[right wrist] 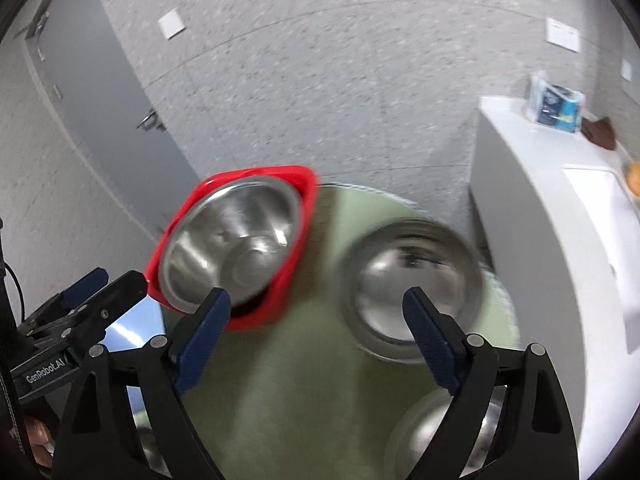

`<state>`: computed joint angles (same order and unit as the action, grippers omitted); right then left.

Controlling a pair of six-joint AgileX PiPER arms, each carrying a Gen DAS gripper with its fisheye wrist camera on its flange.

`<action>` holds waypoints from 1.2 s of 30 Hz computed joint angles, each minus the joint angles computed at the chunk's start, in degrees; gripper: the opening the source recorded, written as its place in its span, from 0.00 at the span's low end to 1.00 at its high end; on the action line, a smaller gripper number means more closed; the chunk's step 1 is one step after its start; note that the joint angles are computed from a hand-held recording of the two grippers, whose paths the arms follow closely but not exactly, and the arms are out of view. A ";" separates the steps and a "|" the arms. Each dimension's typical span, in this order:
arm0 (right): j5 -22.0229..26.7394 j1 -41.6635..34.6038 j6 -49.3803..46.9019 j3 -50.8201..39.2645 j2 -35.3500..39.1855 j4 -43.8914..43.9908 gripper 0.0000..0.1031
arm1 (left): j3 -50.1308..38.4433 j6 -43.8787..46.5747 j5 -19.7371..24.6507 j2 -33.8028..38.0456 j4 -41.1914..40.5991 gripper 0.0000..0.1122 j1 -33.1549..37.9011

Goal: Organize plates and bowls
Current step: 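Grasp the edge of the light-blue plate with both tools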

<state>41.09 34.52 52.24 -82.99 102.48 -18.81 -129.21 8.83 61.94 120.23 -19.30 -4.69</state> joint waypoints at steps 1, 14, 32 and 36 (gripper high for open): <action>-0.27 -1.23 -1.38 1.75 -1.88 0.39 0.88 | 2.52 -0.70 -1.08 -1.55 0.50 0.87 -0.97; -5.75 -21.86 -41.78 10.54 -7.45 26.71 0.88 | 8.73 -33.69 -4.89 -5.27 24.55 0.88 -19.75; -3.18 -4.52 -59.84 -3.41 6.04 47.04 0.88 | 39.86 -63.82 -3.41 -28.64 47.77 0.88 -20.89; -2.67 1.55 -53.88 -10.17 12.32 43.64 0.88 | 45.24 -61.86 -4.96 -32.23 46.21 0.88 -15.26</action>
